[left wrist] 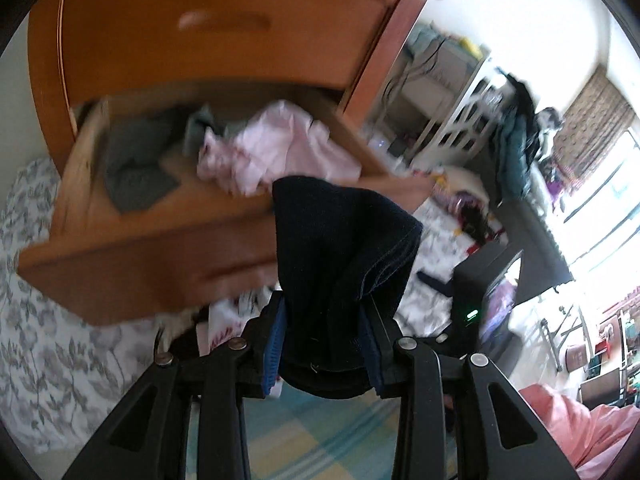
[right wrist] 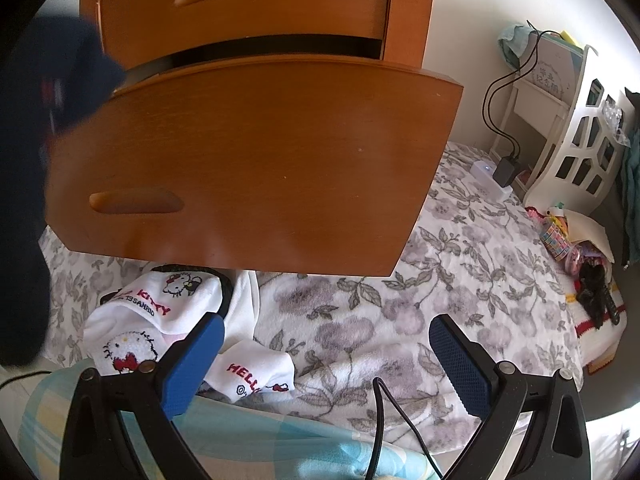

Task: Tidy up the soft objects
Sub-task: 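Lift the navy garment out of the drawer with the left gripper, then lower the navy garment onto the sock pile and open the left gripper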

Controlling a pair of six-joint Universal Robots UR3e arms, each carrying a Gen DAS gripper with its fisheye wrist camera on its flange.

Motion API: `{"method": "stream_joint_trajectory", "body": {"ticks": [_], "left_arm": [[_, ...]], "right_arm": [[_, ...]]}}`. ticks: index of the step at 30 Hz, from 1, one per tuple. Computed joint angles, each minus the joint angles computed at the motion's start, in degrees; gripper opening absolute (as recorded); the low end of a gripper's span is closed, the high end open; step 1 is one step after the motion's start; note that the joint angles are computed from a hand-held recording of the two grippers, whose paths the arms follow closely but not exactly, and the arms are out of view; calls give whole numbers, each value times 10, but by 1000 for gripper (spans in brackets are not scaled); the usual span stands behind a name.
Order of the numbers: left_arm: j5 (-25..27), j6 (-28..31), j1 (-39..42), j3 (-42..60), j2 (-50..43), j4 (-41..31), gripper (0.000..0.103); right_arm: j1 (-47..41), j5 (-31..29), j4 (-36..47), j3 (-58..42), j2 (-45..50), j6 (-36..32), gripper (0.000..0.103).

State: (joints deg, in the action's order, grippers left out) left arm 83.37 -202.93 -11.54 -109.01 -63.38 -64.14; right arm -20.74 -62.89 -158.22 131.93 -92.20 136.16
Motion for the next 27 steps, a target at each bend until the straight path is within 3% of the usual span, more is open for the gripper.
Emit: {"method": "stream_joint_trajectory", "body": {"ticks": [10,27], "left_arm": [[-23,-6,19,-51,-19,-21,37],[-68,-15,57,-132,-65,30,39]], "right_arm": [[-1,0,3,0,-1,-2,103],[3,-4,-1,-2,7,1,103]]}}
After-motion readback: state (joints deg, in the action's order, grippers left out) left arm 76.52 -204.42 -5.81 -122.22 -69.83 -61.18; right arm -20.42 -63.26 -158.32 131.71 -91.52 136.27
